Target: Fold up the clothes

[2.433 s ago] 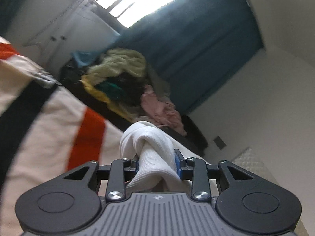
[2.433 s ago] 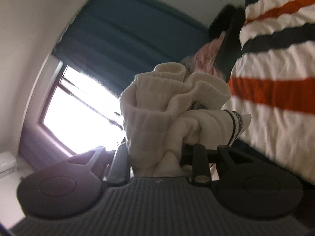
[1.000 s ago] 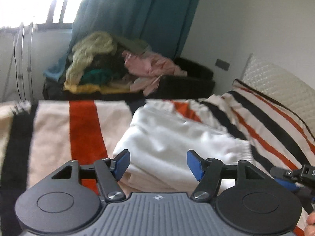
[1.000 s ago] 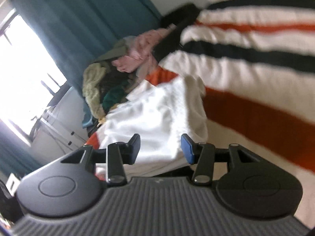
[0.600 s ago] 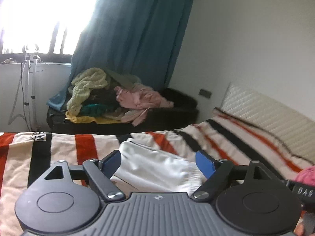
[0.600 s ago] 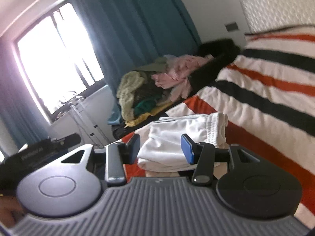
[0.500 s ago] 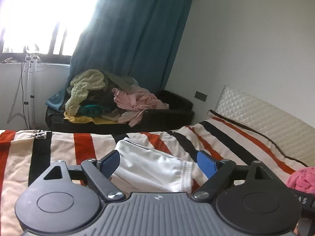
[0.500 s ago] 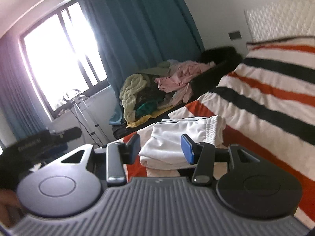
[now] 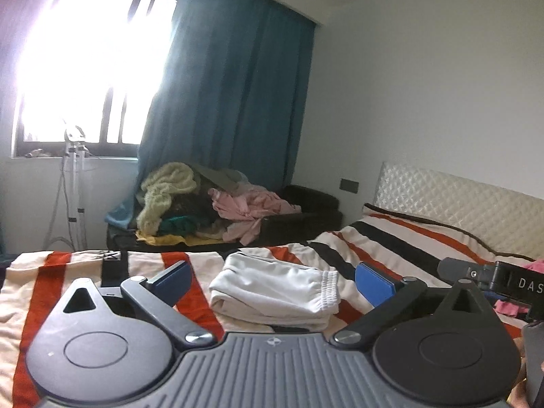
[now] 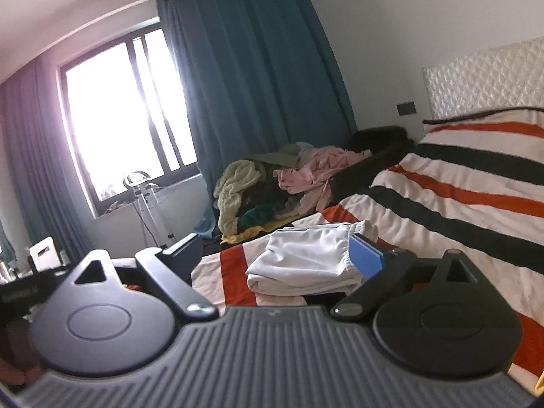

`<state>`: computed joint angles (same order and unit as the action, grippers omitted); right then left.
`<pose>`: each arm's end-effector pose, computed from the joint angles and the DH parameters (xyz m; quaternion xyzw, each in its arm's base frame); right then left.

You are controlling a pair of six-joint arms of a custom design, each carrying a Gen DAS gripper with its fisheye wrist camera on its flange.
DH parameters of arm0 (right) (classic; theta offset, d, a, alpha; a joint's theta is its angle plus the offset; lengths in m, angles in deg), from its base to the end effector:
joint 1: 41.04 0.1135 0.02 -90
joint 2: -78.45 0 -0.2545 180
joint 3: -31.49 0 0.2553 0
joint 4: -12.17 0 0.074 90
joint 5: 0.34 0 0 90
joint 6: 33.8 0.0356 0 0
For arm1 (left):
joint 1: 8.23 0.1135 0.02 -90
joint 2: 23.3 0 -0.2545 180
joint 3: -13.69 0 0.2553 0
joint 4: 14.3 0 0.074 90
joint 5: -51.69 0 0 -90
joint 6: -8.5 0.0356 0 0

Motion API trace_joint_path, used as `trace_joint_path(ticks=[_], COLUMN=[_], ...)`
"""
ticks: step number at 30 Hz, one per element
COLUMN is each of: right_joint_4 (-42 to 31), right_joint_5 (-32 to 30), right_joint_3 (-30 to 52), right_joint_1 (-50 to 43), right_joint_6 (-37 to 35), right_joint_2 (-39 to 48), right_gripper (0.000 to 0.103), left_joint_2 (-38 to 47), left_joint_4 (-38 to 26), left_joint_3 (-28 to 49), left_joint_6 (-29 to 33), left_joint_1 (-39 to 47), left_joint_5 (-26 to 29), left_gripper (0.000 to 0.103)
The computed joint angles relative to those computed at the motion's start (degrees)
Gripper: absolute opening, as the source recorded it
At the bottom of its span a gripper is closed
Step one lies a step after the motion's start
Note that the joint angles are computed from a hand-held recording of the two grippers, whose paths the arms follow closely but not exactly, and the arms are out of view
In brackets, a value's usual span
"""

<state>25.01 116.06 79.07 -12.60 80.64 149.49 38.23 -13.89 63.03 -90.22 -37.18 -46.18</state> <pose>0.2499 0.1173 0.2330 0.1196 0.7538 0.1195 0.6350 0.2257 -0.1193 0.2610 0.0933 0.7697 -0.1528 0.6128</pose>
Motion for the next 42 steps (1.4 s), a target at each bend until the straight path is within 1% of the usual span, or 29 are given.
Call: trace_joint_path(ticks=[3, 8, 10, 11, 14, 17, 19, 22, 25, 30, 35, 38, 42], right_joint_4=[4.2, 14.1, 18.8, 19.7, 22.7, 26.2, 27.1, 28.7, 28.0, 26.1, 25.2, 24.6, 23.4], right_joint_5=[3.1, 7.2, 7.9, 7.8, 7.7, 9.9, 10.5, 11.6, 10.6, 11.1, 11.6, 11.7, 11.2], right_joint_3=[-1.7, -4.2, -4.8, -4.5, -2.8, -1.2, -0.2, 1.1, 2.8, 4.6, 5.2, 5.4, 5.6], right_joint_1=[2.8, 5.4, 5.4, 5.0, 4.4, 5.1, 5.1, 5.2, 5.0, 5.3, 5.5, 5.6, 5.7], right_joint_6=[-1.9, -1.7, -0.2, 0.9, 1.0, -2.3, -2.6, -3.1, -3.0, -3.3, -3.0, -2.9, -2.4], right_joint_2=[2.4, 10.2, 14.7, 16.8, 22.9, 27.7, 30.0, 33.3, 35.6, 37.1, 37.4, 37.4, 37.2], right_gripper=[0.094, 0.094, 0.094, 0.094, 0.094, 0.094, 0.094, 0.094, 0.094, 0.094, 0.094, 0.094, 0.094], left_joint_2=[-2.7, -2.7, -2.4, -2.2, 1.0, 5.4, 8.1, 12.5, 15.9, 20.0, 22.2, 22.2, 22.7], left_joint_4=[1.7, 5.7, 8.2, 9.2, 13.3, 16.2, 18.8, 21.6, 23.3, 25.4, 24.3, 24.4, 23.7], left_joint_3=[-4.3, -8.6, -10.5, -11.4, -12.6, -12.4, -12.7, -12.2, -12.0, -12.0, -11.0, -10.9, -10.6], left_joint_6=[-3.1, -3.3, -3.7, -3.7, -2.9, -2.5, -1.8, -0.5, 0.0, 0.7, -0.6, 0.0, 0.0], left_joint_1=[0.7, 2.3, 4.0, 4.7, 7.0, 9.1, 9.6, 9.2, 9.2, 7.9, 6.4, 5.5, 5.1], left_joint_5=[0.7, -2.4, -1.2, -0.7, 1.0, 2.9, 3.0, 1.8, 1.8, 0.8, -1.4, -3.6, -4.2], left_gripper=[0.103, 0.103, 0.103, 0.103, 0.103, 0.103, 0.103, 0.103, 0.103, 0.103, 0.103, 0.103, 0.103])
